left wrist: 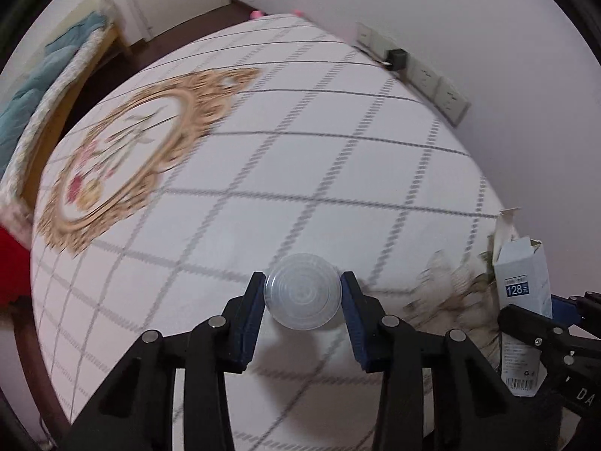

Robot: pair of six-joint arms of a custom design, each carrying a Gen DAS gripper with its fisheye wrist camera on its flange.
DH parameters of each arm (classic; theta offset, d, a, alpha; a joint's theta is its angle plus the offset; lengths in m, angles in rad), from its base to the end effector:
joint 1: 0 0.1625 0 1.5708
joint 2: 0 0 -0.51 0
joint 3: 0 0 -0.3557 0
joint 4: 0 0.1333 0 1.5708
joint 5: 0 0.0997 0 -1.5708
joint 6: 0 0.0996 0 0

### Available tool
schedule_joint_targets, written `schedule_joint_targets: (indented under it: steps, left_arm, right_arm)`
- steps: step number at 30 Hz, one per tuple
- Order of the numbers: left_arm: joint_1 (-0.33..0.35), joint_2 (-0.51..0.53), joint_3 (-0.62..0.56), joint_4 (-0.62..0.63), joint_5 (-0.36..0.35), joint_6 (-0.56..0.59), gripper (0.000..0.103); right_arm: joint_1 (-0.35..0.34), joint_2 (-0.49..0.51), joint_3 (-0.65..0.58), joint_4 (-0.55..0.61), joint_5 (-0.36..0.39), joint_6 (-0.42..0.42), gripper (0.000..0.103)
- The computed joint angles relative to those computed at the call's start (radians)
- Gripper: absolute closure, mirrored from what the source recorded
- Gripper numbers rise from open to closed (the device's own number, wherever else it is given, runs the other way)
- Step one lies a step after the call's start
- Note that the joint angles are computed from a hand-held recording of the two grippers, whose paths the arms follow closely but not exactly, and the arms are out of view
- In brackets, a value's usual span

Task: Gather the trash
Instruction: 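Carry the box and lid over the bin and open both tools to drop them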

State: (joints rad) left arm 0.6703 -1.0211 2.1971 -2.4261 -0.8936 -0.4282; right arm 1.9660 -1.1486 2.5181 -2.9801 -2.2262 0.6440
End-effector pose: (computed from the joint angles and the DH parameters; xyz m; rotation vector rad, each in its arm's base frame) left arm -0.2494 -0.4474 0.1639 0.6975 2.3117 -0.2164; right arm 0.2144 -0.3254 0.2043 -0.3337 -2.5291 0.4747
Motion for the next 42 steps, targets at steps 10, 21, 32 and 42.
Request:
schedule_joint_targets:
  steps: [10,21,32,42]
  left_arm:
    - [-0.024,-0.331,0.008,0.319,0.138,-0.265,0.066]
    - [0.001,-0.633,-0.142,0.758,0.343,-0.471,0.067]
    - [0.181,-0.78,-0.274,0.95,0.463,-0.511,0.067]
    - [0.562,-0.73,-0.306,0.546,0.389,-0.094,0.067]
  right_arm:
    - [0.137,0.118,-0.138,0.028,0.058,-0.048,0.065]
    - [0.302,0.339,-0.475,0.116,0.22,-0.172,0.065]
    - [0.437,0.653,-0.976,0.348,0.347,-0.305,0.065]
    - [0.447,0.991,-1.494,0.722,0.377,-0.352,0.065]
